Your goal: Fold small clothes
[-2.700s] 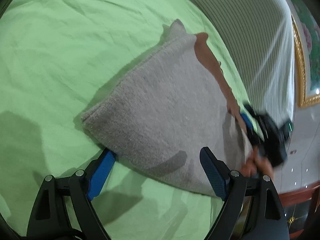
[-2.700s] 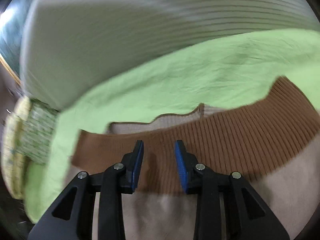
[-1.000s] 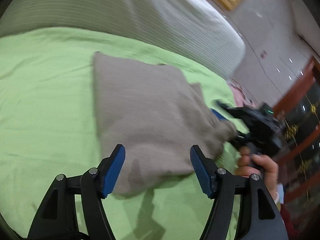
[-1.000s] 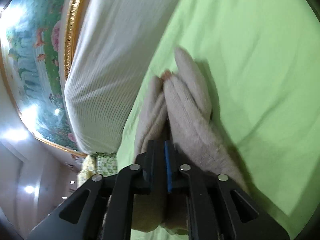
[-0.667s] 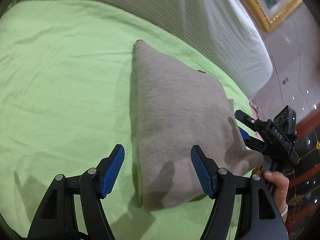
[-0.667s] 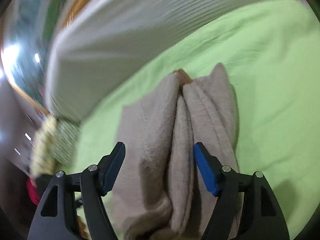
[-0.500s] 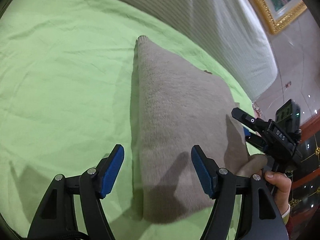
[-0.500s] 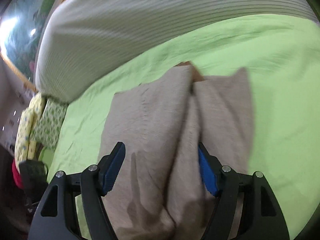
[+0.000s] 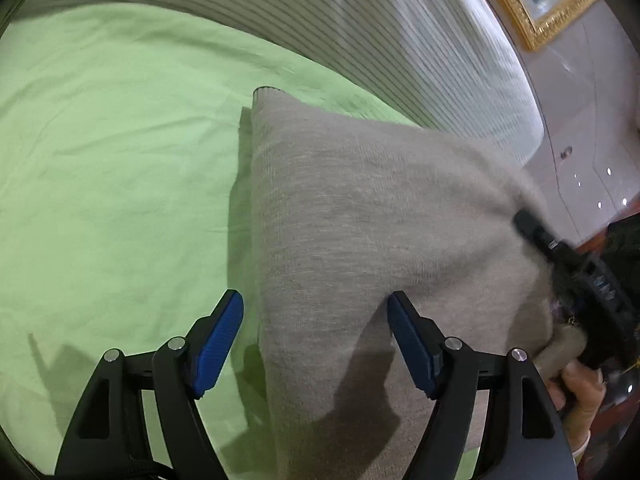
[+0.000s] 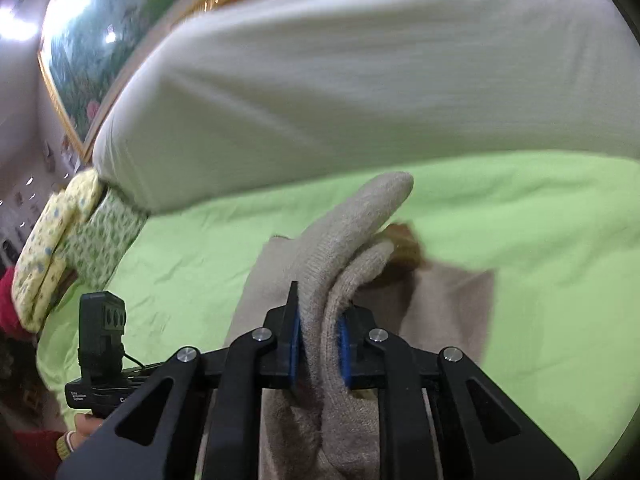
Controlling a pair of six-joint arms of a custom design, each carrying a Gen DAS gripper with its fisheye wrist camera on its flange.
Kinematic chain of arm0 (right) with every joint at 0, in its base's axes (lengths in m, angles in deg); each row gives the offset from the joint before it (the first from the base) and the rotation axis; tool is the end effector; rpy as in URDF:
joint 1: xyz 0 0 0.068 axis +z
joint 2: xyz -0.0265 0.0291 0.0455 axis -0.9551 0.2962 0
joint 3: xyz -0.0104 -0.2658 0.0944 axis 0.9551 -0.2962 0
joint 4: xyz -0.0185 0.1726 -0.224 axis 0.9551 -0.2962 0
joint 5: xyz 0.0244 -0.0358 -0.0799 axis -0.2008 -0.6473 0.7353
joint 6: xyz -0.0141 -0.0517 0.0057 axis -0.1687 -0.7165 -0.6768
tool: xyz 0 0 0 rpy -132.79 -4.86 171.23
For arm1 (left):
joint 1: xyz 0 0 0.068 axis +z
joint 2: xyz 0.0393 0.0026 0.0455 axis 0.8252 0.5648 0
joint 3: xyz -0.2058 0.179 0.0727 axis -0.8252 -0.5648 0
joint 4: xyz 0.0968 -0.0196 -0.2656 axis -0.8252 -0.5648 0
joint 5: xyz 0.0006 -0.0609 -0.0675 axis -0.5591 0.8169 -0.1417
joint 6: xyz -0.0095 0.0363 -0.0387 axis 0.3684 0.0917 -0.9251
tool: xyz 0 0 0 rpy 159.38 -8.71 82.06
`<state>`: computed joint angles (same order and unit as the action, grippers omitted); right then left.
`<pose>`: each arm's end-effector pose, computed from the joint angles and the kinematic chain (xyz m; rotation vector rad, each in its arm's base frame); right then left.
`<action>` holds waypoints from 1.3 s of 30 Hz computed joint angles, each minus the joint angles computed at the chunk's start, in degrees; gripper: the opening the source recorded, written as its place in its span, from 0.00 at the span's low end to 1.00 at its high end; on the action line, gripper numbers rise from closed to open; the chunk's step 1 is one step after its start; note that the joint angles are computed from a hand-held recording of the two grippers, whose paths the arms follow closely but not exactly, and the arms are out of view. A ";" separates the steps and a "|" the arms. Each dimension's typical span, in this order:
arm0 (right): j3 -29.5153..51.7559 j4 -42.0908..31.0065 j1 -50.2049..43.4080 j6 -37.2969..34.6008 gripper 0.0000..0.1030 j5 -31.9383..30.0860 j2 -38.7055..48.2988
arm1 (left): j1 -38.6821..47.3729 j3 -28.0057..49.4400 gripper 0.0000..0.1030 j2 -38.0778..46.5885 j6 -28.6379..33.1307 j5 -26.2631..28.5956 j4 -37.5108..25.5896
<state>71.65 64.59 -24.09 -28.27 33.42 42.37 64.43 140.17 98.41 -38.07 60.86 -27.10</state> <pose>0.1589 0.1489 0.1684 0.3734 2.1377 0.2654 0.3984 0.0387 0.1197 0.1535 2.5349 -0.8413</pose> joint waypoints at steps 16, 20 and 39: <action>-20.18 17.87 -7.59 6.89 0.63 -6.83 -6.11 | -1.99 3.11 0.74 4.05 -2.16 -2.40 -0.07; -17.17 21.80 -12.05 4.11 0.64 -12.24 2.65 | -2.11 3.75 0.78 4.96 -2.52 -1.78 -0.23; -17.33 44.07 -19.82 4.59 0.33 -26.58 17.70 | -1.15 8.21 0.38 10.02 -2.09 6.63 -1.00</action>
<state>54.33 108.66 -43.91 -23.68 6.83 60.08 63.28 148.38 108.43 -40.16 67.48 -28.10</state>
